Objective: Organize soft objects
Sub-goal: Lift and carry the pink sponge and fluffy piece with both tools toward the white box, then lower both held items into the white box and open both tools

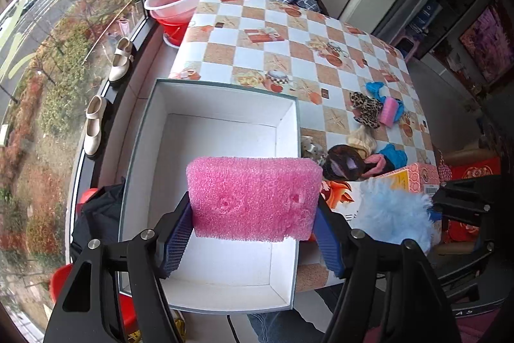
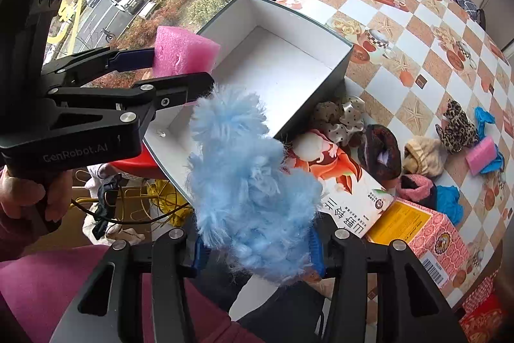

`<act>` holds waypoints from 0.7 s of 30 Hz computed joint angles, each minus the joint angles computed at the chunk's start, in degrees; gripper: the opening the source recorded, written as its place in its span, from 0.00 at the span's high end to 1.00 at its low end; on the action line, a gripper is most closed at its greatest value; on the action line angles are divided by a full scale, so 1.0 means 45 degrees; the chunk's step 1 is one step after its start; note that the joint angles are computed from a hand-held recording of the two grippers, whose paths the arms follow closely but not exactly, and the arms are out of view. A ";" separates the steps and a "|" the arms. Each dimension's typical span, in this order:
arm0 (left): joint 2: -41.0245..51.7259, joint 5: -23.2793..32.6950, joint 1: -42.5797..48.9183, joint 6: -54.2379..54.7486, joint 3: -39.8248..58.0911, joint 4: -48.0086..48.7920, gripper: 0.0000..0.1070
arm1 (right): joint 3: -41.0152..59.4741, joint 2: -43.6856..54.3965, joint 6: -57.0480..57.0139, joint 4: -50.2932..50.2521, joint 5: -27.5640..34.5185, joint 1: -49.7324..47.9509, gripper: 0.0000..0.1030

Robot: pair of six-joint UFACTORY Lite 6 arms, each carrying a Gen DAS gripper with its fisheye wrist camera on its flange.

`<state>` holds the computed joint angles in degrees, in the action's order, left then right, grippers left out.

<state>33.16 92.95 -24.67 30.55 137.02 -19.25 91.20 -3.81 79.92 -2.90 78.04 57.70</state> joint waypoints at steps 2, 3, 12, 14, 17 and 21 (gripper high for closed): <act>0.0020 -0.0182 0.0330 -0.0140 -0.0177 0.0185 0.32 | 0.0196 0.0243 -0.0464 0.0144 -0.0142 -0.0315 0.52; -0.0115 -0.0412 0.0479 -0.0169 -0.0538 0.0325 0.32 | 0.0282 0.0399 -0.0779 0.0262 -0.0214 -0.0532 0.52; -0.1711 -0.2424 0.1434 -0.0181 -0.4352 0.1584 0.32 | 0.1540 0.2285 -0.3181 0.1156 -0.0888 -0.1843 0.52; -0.1890 -0.2574 0.1581 -0.0170 -0.4837 0.1731 0.32 | 0.1887 0.2749 -0.3618 0.1351 -0.1007 -0.2067 0.52; -0.2281 -0.2964 0.1699 -0.0156 -0.5666 0.2036 0.32 | 0.2230 0.3269 -0.4052 0.1564 -0.1163 -0.2230 0.52; -0.2504 -0.3195 0.1906 -0.0142 -0.6243 0.2255 0.32 | 0.2339 0.3667 -0.4456 0.1838 -0.1378 -0.2335 0.52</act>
